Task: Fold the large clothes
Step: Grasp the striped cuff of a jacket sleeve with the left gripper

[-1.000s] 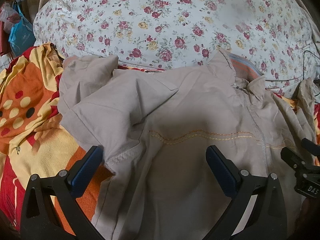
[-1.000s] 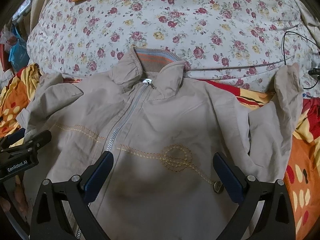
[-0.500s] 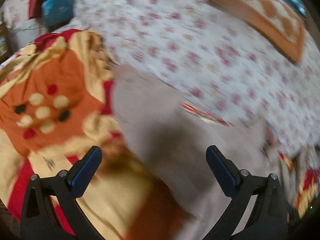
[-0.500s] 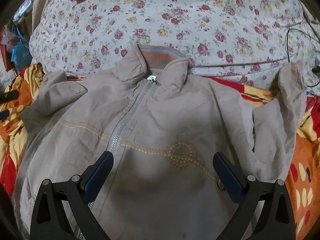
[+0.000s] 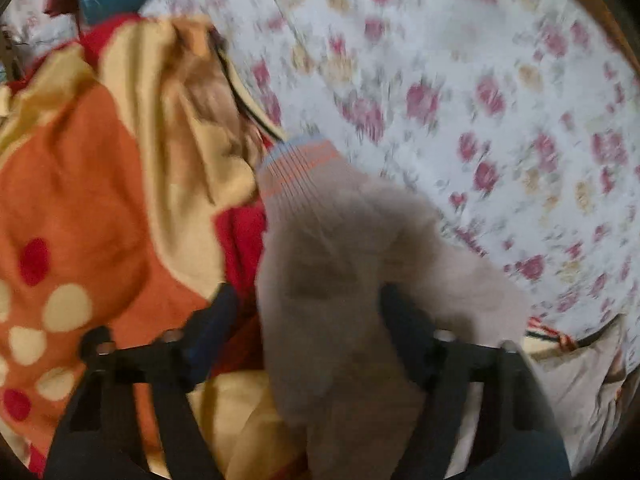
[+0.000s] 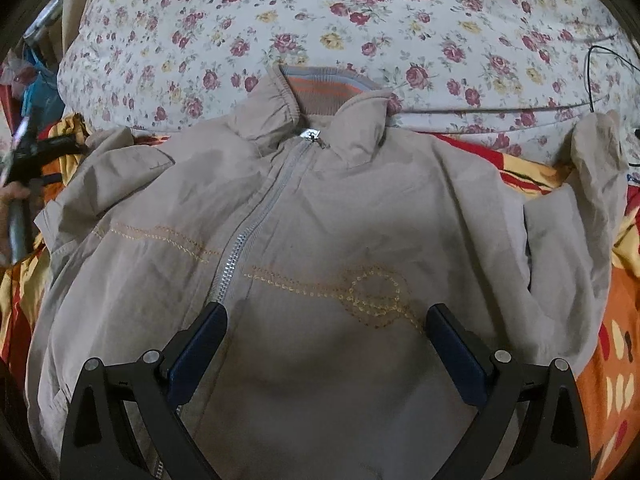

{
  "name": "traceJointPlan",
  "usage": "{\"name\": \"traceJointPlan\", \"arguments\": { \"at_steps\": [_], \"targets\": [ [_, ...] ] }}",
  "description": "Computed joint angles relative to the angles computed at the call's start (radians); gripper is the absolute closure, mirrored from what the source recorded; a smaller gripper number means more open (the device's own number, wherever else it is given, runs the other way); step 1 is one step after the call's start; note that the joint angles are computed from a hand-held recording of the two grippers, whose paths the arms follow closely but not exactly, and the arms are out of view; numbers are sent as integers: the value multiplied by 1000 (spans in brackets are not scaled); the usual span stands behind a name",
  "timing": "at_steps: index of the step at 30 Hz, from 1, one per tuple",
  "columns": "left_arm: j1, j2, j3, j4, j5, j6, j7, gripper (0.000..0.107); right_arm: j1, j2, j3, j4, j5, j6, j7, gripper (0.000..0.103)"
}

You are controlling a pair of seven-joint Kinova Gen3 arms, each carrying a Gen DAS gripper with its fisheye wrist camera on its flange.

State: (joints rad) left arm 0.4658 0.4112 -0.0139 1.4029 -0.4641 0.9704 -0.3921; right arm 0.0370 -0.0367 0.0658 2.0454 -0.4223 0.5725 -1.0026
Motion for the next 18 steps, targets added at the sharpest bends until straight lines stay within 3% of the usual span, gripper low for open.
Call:
{"name": "traceJointPlan", "arguments": {
  "at_steps": [2,6,12,15,18],
  "targets": [
    [-35,25,22,-22,36,22,-40,100,3,8,2,-5,0,6,-4,3],
    [-10,-42,-12,44,4,-29,0,106,11,10,5,-5,-18,11,11,3],
    [-3,-178,-23,74,-130,91,117,106,8,-1,3,6,-35,6,23,3],
    [-7,-231,2,64,-192,150,162,106,6,-11,8,13,-51,2,35,3],
    [-10,-280,57,73,-229,143,150,106,6,-14,16,13,-65,3,42,3]
  ]
}}
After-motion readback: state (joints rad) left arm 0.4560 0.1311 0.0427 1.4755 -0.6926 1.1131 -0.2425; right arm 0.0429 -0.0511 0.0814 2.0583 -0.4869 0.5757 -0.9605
